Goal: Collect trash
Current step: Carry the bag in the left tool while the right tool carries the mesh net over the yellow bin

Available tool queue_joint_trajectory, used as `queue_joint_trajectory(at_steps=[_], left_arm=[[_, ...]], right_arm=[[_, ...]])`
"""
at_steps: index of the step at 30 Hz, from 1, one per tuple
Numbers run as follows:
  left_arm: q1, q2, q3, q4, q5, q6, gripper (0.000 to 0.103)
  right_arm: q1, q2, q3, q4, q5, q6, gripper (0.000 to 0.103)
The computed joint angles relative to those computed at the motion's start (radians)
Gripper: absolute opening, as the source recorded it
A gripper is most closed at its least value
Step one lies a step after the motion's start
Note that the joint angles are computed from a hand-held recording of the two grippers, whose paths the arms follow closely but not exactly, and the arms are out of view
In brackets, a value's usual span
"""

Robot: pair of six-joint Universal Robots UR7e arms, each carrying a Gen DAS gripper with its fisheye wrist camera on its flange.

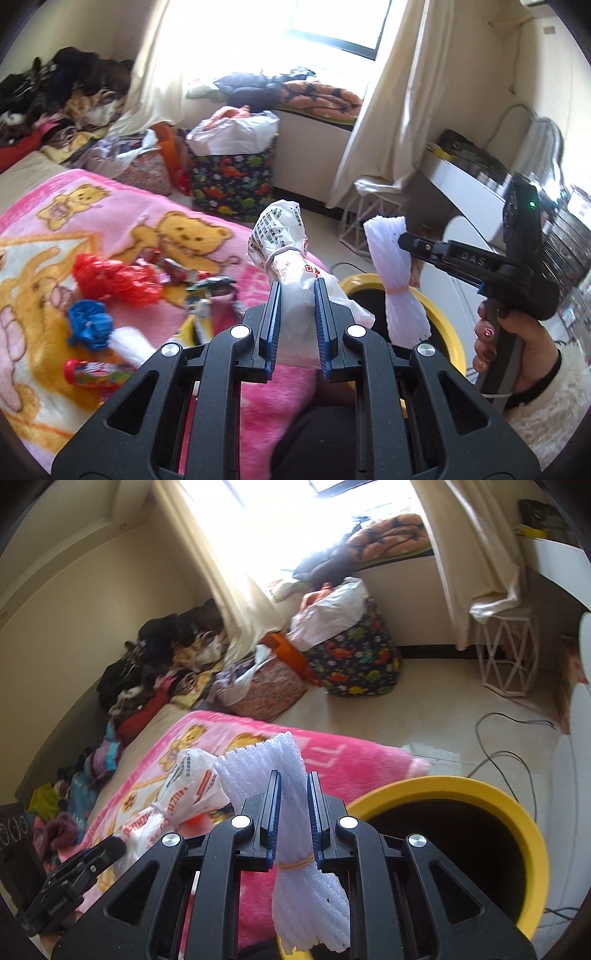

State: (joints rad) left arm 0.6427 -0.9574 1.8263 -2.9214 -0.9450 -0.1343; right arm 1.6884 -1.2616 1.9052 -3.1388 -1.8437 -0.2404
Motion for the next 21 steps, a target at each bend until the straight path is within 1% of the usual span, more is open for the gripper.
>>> queue_joint_trajectory(at_steps=[9, 11, 21], left_arm=[[-0.012, 0.062, -0.036, 0.018, -0.065, 0.023, 0.012], [-0.010, 0.072, -0.044, 0.030, -0.083, 0.023, 0.012], [-0.007, 0.114, -0.068, 0.081, -0.139, 0.023, 0.012]], right_arm=[[-0.052, -0.070, 0.071, -0.077, -0.058, 0.020, 0.014], [-0.066, -0.085, 0.087, -0.089, -0.061, 0.027, 0.014], [-0.112, -0.123, 0.126, -0.107, -0.089, 0.071, 0.014]])
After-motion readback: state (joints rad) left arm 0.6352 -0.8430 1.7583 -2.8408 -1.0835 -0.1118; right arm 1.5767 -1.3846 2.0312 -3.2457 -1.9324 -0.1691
